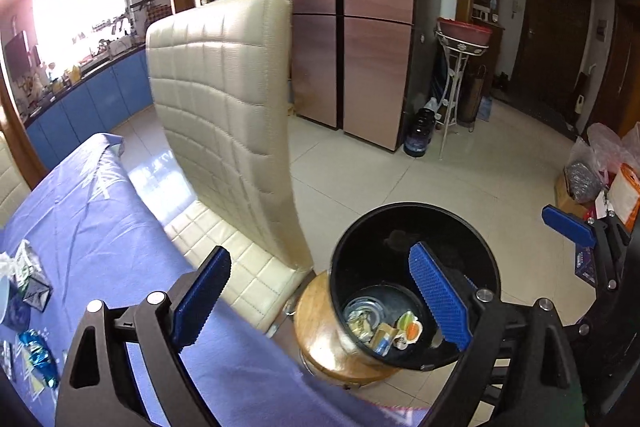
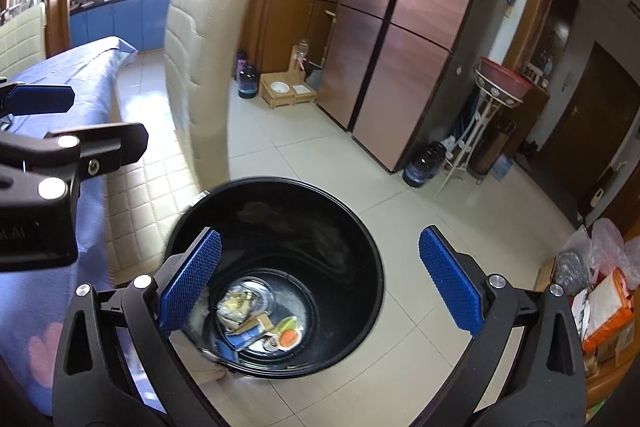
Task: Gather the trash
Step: 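Move both tools back over the table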
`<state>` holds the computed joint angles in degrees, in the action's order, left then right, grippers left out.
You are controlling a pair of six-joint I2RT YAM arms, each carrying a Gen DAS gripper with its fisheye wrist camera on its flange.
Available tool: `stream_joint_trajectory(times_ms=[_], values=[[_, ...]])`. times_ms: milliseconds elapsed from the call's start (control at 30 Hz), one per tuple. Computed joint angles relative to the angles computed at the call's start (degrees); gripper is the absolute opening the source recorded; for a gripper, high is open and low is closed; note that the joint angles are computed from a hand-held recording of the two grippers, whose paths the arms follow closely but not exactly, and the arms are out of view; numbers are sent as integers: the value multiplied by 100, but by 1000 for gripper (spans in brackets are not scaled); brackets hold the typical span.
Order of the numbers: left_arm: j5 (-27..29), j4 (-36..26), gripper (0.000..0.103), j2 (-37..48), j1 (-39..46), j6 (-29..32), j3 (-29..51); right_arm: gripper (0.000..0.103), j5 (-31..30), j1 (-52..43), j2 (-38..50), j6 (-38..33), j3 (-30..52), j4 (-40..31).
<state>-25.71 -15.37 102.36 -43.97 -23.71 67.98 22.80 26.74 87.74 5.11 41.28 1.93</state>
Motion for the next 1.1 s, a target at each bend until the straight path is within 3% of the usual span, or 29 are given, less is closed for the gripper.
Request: stream_joint_trajectory(times_ms=[267, 600, 767, 867, 1100], values=[[-553, -276, 88, -1802, 342, -208, -1536, 98, 271, 1236, 105, 333, 586, -422], [-667, -1614, 88, -4908, 1757, -231, -3283, 98, 640, 3005, 1223, 549, 2186, -932], [-156, -2294, 88, -6391, 3170, 489, -3698, 98, 645, 3609, 1847, 545, 3134, -1255], [426, -2553, 88, -7087, 4295, 1127, -3854, 98, 666, 3884, 2236, 515, 3698, -1443], [2619, -2895, 88, -7921, 7661, 2971, -4021, 98, 785, 4391, 2977, 497, 4857, -1923]])
